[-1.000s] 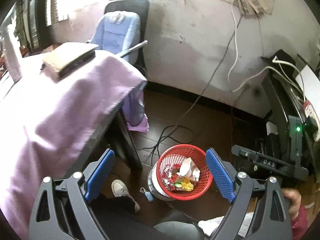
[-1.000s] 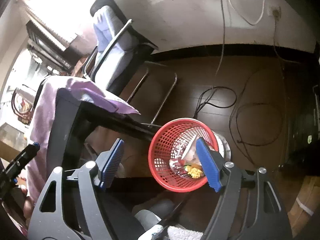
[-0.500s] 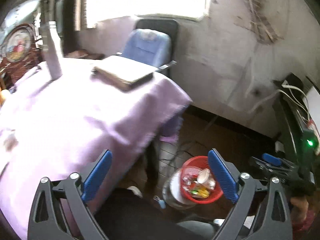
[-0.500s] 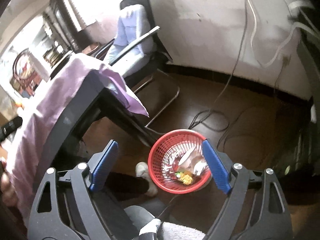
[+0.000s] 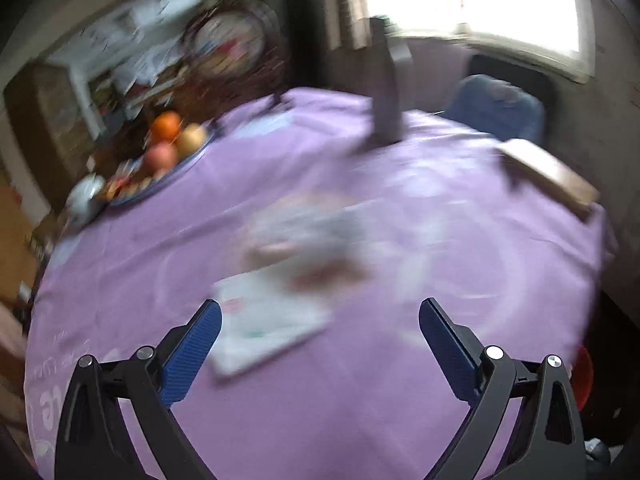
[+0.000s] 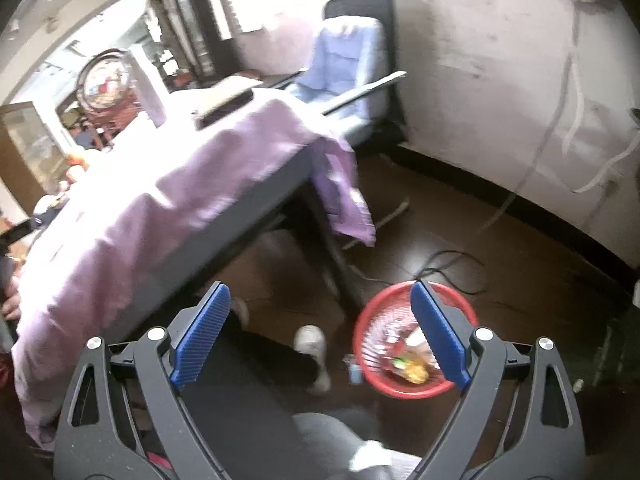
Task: Collect trash
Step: 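Move both open tools back over the tissue and plastic wrap, then grasp the crumpled clear plastic wrap with the right tool while the left tool grasps the white tissue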
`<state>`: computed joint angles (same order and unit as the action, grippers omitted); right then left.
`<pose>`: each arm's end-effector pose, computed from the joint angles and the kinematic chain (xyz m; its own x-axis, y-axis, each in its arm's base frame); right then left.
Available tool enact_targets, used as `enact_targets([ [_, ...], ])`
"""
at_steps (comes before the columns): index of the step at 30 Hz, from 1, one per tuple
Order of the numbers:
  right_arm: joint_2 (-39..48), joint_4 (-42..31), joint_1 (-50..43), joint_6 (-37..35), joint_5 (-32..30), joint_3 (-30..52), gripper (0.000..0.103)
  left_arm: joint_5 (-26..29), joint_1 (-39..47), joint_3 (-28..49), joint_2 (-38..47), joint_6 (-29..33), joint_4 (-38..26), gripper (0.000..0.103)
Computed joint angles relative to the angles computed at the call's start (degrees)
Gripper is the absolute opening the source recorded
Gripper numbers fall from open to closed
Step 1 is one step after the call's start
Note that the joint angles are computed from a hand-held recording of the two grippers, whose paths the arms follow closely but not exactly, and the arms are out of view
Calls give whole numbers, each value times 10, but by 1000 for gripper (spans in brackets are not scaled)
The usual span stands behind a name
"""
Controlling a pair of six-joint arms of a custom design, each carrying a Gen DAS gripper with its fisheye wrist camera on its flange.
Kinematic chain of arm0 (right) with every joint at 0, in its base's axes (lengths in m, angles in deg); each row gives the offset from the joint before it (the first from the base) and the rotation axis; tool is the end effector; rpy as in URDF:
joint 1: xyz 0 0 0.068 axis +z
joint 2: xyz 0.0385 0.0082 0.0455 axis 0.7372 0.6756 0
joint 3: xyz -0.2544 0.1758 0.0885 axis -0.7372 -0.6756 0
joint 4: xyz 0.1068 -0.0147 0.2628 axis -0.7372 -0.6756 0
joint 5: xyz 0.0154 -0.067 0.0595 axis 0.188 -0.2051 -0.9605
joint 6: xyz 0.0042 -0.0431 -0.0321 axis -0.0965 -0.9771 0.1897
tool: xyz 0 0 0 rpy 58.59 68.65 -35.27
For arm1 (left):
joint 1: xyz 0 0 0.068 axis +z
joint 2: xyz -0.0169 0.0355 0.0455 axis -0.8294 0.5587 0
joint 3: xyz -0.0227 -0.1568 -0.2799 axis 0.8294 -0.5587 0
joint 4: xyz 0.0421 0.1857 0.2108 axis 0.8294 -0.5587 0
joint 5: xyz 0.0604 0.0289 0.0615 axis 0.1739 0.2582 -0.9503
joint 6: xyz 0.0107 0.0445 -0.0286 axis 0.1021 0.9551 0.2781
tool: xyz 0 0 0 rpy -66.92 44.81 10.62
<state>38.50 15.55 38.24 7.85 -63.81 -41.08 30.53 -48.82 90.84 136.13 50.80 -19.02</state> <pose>0.1844 -0.0195 0.2562 -0.7185 0.3573 -0.5967 0.1450 0.9160 0.3740 0.2775 0.0327 0.3573 -0.7090 0.1936 -0.6781 0.1257 0.9809 0.1486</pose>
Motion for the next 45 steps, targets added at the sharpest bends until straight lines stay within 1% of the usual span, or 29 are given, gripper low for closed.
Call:
enact_targets([
  [1,11,9,28,16,3,11,88,17,27,14,18,8,-9,97],
  [3,36,27,79,43,9,36,89,68,85,60,73,30,-48,97],
  [6,73,53,152,76,27,74,89,114,118,105,125,63,-86,97],
  [8,110,69,207,93,36,115,89,120,121,109,138,87,-88,97],
  [11,171,90,274,99,48,181,91,120,120,86,140,119,-61,96],
  [12,200,93,300,98,57,213,91,121,118,89,150,126,-68,96],
  [14,242,91,330,90,71,262,91,152,129,115,174,130,-105,96],
  [17,334,87,374,70,88,368,91,188,147,138,195,122,-129,97],
  [18,358,83,382,70,91,396,91,192,149,138,196,122,-130,97],
  [19,396,75,391,72,87,441,91,190,148,138,196,121,-129,97],
  [21,464,56,399,81,70,522,91,172,139,132,191,120,-122,97],
  [23,511,40,406,87,54,578,91,152,129,125,186,119,-113,98],
  [24,544,26,411,90,44,618,91,144,125,123,184,119,-111,98],
  [28,632,-15,423,97,38,725,89,131,120,117,181,119,-105,98],
  [29,649,-32,425,99,34,750,86,131,121,116,180,118,-104,98],
  [30,672,-55,422,107,10,782,83,130,120,115,180,118,-104,98],
  [31,684,-66,420,110,5,799,80,129,120,114,179,117,-103,98],
  [33,702,-96,420,112,0,828,78,127,119,113,178,115,-102,98],
  [34,700,-92,421,113,1,822,74,126,118,113,179,113,-101,98],
  [35,698,-87,422,113,0,817,55,126,118,113,179,112,-101,98],
  [36,699,-81,420,113,-16,812,41,126,118,112,177,111,-101,98],
  [37,698,-74,414,121,-40,802,19,126,119,112,178,112,-101,98],
  [38,689,-52,410,138,-48,779,19,127,119,113,178,111,-101,98],
  [39,661,2,404,168,-40,728,19,128,119,112,178,110,-101,98],
  [41,632,63,395,202,-36,670,19,130,121,111,176,106,-100,98],
  [42,622,81,391,218,-30,651,19,133,122,112,176,104,-100,97],
  [43,618,84,388,227,-29,642,21,136,123,112,177,103,-100,97],
  [45,628,60,390,224,-29,660,22,142,126,114,178,101,-101,97],
])
